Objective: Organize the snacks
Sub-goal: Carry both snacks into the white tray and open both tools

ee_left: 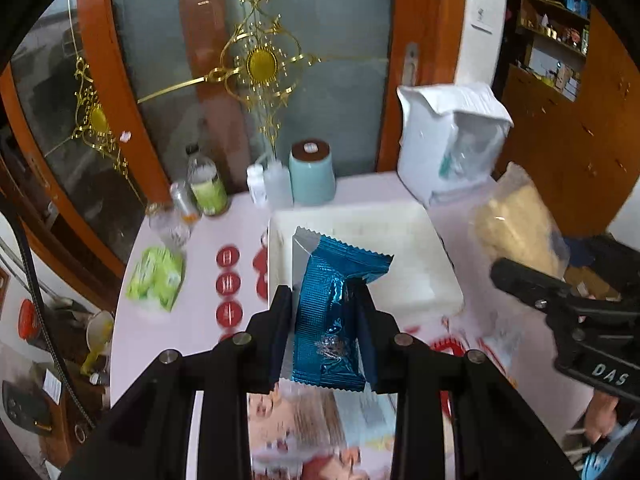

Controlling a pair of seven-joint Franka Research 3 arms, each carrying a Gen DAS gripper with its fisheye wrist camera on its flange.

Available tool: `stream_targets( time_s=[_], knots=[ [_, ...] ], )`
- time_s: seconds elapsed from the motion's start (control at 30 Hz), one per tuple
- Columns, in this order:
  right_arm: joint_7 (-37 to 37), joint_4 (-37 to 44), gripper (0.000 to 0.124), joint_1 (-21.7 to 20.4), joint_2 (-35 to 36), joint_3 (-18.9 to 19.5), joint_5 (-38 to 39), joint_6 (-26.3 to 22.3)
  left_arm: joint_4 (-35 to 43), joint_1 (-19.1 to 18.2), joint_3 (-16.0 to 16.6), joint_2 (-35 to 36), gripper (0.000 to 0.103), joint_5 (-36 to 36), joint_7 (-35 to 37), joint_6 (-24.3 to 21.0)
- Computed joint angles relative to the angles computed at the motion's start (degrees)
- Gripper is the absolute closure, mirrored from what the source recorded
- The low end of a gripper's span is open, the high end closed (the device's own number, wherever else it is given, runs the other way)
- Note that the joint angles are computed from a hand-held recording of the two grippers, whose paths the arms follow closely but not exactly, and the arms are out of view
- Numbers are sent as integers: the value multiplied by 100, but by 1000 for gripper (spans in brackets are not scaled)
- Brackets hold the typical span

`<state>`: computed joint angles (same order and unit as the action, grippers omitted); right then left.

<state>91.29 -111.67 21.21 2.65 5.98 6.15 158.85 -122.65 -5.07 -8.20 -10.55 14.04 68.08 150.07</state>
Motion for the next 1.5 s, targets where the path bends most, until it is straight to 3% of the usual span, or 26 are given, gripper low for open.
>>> stream_targets(
  time_s=[0.13,0.27,0.5,0.53,0.57,0.63,0.77,1.1,1.5],
  knots=[
    [914,1041,66,150,1038,-219,-724,-354,686,78,-36,837,73,316,-159,44],
    [1202,1923,66,267,1921,-409,-778,-968,1344,78,-8,1722,73,352,-176,-74],
    [1452,2669,65,289,2787,-558,-653,-1530,2026,-45,117,2799,71,672,-313,-202],
    [1498,2742,65,291,2880,-583,-636,-1585,2092,-52,126,2906,61,675,-336,-216],
    [1585,2844,64,296,3001,-627,-629,-1704,2186,-35,107,3031,39,609,-298,-270],
    [1774,2986,64,338,3142,-723,-696,-1920,2280,-85,189,3186,16,713,-474,-325],
    [1734,2550,55,278,3013,-721,-669,-1354,2251,-42,186,3293,13,687,-433,-227],
    [1661,1948,55,178,2594,-637,-485,-980,1793,-141,209,2916,13,1077,-587,-134],
    [1552,309,56,123,1268,-518,-445,-11,505,-23,21,1630,13,703,-580,290]
  ],
)
